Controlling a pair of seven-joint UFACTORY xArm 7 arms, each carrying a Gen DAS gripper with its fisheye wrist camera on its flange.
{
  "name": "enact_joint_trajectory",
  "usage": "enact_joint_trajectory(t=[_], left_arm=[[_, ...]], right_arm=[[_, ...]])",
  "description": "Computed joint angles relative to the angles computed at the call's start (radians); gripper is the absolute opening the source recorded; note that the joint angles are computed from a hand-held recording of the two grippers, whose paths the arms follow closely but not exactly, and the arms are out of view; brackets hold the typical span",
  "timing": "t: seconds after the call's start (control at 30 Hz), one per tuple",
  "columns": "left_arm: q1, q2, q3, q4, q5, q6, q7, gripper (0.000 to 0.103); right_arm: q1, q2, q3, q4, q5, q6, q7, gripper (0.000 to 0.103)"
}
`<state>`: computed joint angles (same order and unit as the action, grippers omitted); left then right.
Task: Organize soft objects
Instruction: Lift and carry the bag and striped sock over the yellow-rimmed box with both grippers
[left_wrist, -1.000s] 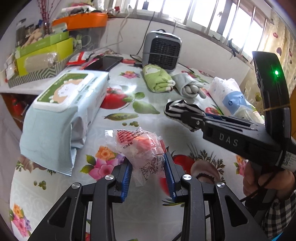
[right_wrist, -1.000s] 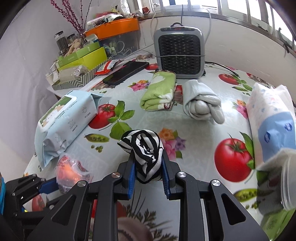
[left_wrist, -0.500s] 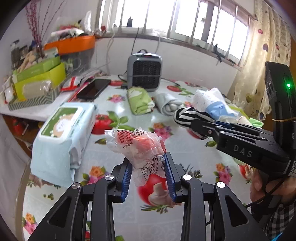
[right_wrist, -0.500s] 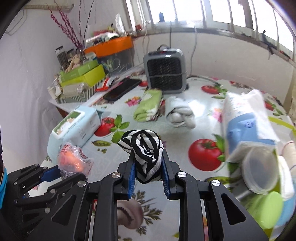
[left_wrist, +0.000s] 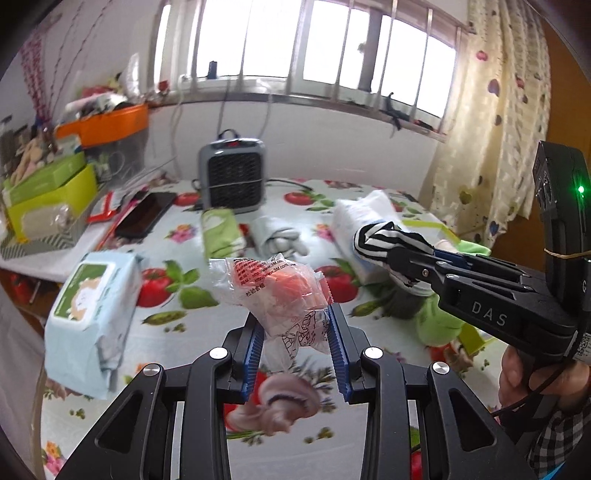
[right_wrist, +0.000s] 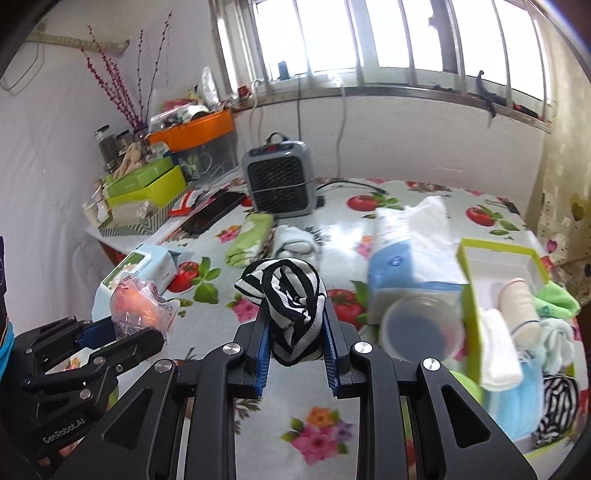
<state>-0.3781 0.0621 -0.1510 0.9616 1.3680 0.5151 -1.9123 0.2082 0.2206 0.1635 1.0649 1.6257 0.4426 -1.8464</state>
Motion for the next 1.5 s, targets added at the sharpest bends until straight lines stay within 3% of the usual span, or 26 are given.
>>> enact_joint_trajectory(t=[0.33,0.7,1.13,1.5], left_arm=[[-0.049,0.096,0.01,0.138,-0.005,-0.014,0.058,0.031],[-0.12,0.252,0.073,0.342,-0.088,-0.076,0.2,0.031],[-0.197,0.454,0.158,0.604,-0.32,-0.138,0.459,0.031],[-0.235,0.616,0.2,0.82,-0.549,-0.137,0.686,0.031]], right_arm=[[-0.052,-0.02,-0.037,0.002,0.009,0.021,-0.002,0.025],[-0.123,0.013,-0.062,0.061,-0.017,0.022,0.022,0.025],[-0.217,0.117,-0.053,0.19,-0.104,-0.016,0.119,0.025],[-0.275,0.252,0.001,0.35,-0.291,-0.07,0.277,0.025]])
